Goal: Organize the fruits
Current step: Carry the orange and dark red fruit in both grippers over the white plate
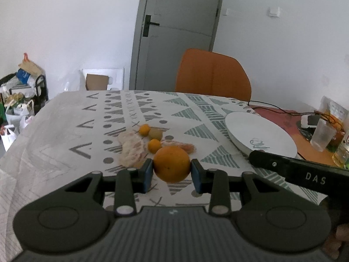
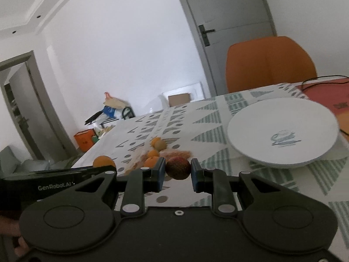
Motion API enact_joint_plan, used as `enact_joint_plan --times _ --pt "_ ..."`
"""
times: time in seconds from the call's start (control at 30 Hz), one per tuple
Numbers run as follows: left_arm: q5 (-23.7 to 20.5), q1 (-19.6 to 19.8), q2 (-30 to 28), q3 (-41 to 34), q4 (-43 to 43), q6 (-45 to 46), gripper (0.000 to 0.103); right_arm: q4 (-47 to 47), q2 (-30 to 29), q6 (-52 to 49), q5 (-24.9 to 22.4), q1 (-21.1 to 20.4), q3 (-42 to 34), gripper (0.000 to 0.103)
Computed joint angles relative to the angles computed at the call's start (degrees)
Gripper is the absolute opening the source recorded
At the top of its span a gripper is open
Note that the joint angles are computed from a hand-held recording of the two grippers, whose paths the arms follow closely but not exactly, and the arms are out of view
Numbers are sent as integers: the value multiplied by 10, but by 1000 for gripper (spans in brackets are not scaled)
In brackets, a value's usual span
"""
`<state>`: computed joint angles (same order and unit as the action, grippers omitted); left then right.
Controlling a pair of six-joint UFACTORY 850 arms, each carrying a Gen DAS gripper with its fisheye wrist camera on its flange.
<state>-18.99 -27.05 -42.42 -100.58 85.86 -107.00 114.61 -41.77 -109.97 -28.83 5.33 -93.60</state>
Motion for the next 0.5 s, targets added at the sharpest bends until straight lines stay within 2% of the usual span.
enact_joint_plan --times 0.23,0.5 --pt "-5 -5 -38 -66 -74 94 36 51 0 -30 -4 -13 0 23" --pt "1 -6 -111 -183 -211 255 36 96 -15 -54 16 -27 -16 23"
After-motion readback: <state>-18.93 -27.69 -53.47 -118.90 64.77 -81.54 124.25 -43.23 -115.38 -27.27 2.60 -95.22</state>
